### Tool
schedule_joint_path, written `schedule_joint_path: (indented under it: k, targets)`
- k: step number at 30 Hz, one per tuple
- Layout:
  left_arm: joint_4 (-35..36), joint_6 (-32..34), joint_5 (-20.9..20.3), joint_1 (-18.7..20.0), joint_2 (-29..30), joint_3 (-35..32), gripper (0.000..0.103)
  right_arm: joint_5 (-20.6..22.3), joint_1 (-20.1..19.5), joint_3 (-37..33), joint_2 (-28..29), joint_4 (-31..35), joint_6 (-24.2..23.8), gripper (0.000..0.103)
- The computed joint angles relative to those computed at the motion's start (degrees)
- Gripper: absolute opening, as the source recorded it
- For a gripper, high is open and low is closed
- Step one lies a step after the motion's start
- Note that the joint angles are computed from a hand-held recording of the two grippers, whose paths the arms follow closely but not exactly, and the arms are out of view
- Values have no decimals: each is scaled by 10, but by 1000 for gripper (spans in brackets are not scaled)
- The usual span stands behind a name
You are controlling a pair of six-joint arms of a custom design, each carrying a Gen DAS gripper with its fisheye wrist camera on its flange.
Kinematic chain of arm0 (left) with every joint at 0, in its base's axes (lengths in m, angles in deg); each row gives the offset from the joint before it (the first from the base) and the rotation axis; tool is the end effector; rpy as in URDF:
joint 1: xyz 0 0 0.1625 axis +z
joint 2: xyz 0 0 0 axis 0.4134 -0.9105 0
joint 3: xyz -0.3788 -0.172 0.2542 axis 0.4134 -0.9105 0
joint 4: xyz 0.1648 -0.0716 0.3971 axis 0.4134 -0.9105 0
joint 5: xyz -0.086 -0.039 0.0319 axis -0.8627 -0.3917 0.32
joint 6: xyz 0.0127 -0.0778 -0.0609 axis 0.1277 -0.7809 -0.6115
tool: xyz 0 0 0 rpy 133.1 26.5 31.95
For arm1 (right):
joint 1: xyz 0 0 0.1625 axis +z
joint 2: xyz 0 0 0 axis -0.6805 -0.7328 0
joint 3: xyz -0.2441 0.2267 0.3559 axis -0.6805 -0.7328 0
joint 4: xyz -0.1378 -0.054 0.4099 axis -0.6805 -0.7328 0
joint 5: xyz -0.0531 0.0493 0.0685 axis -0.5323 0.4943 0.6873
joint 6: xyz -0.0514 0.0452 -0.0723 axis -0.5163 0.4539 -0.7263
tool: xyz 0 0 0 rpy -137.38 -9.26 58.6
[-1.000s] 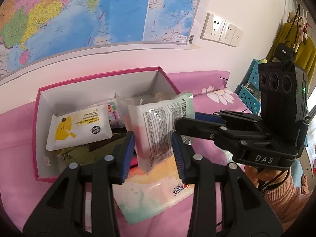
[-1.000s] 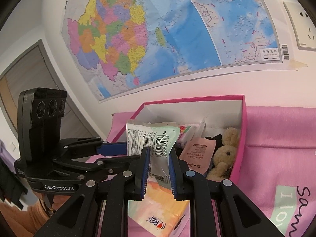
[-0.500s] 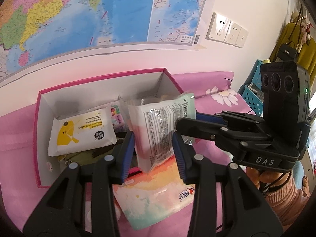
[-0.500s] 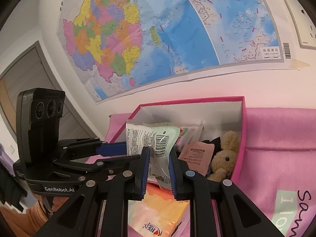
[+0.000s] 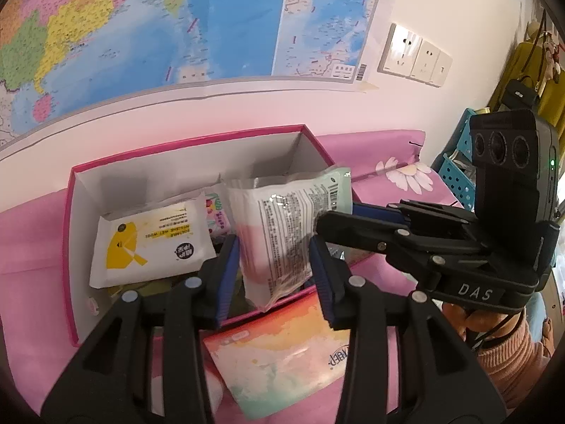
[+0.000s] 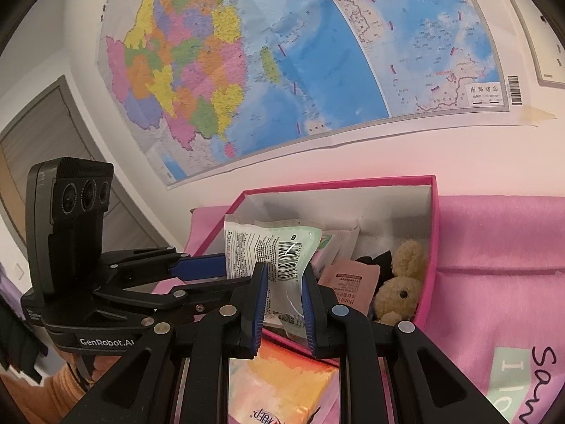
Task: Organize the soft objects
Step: 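Lower the clear packet into the pink box and open the right gripper, then withdraw the open right gripper up from the pink box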
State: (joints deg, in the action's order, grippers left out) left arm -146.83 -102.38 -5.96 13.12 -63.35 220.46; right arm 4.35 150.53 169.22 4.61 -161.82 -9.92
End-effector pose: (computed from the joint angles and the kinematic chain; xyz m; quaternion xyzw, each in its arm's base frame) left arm -0.1415 -0.3639 0.2728 0.2100 0.9015 -0.2811 0.2533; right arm 0.2808 -0.4119 0.0434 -0.3584 0.8924 -0.2726 0.0291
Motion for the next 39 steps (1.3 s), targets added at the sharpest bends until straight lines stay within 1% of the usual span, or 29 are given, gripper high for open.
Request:
schedule_joint_path:
  k: [7, 12, 16, 23, 25, 26, 28, 29, 30, 31, 32, 33, 34, 35, 36, 37, 39]
  targets:
    - [6, -5, 5, 12, 8, -8, 46, -9, 3, -8, 4, 4, 6, 18]
    - [17, -14, 24, 17, 18, -14, 47, -17, 3, -15, 11, 5, 14, 18]
    - [20, -18, 25, 34, 27, -21, 47, -25, 1, -20, 16, 8, 20, 18]
    - [31, -42, 46, 31, 27, -17, 48, -77, 16, -30, 35, -17, 22, 22]
    - [34, -49, 54, 25, 22, -13, 49, -85, 18, -31, 39, -24, 20, 30]
    - [38, -56, 60, 20, 18, -10, 52, -90, 19, -30, 41, -33, 22, 32]
    - [35, -64, 74, 9, 7, -2, 65, -95, 19, -26, 44, -47, 19, 38]
    - [31, -65, 80, 1, 0, 4, 66, -101, 20, -23, 46, -56, 19, 40]
    - [31, -69, 87, -8, -9, 10, 68, -102, 20, -19, 47, -65, 18, 45]
    - [31, -74, 93, -17, -18, 16, 74, -102, 20, -15, 47, -73, 16, 51]
    - [34, -81, 97, -26, -28, 22, 79, -106, 22, -9, 49, -88, 11, 54]
    - [38, -91, 105, -38, -40, 29, 87, -110, 24, -4, 51, -102, 7, 60]
    - [44, -101, 115, -53, -55, 38, 90, -114, 27, 4, 54, -123, 1, 67]
    - [62, -117, 126, -71, -73, 46, 90, -114, 29, 11, 59, -145, -7, 70]
    - [86, -135, 135, -85, -86, 50, 90, -116, 33, 18, 63, -165, -14, 77]
    - [125, -166, 147, -103, -106, 55, 94, -119, 37, 26, 68, -187, -22, 83]
    - [203, -225, 163, -138, -146, 62, 103, -124, 45, 44, 85, -241, -44, 85]
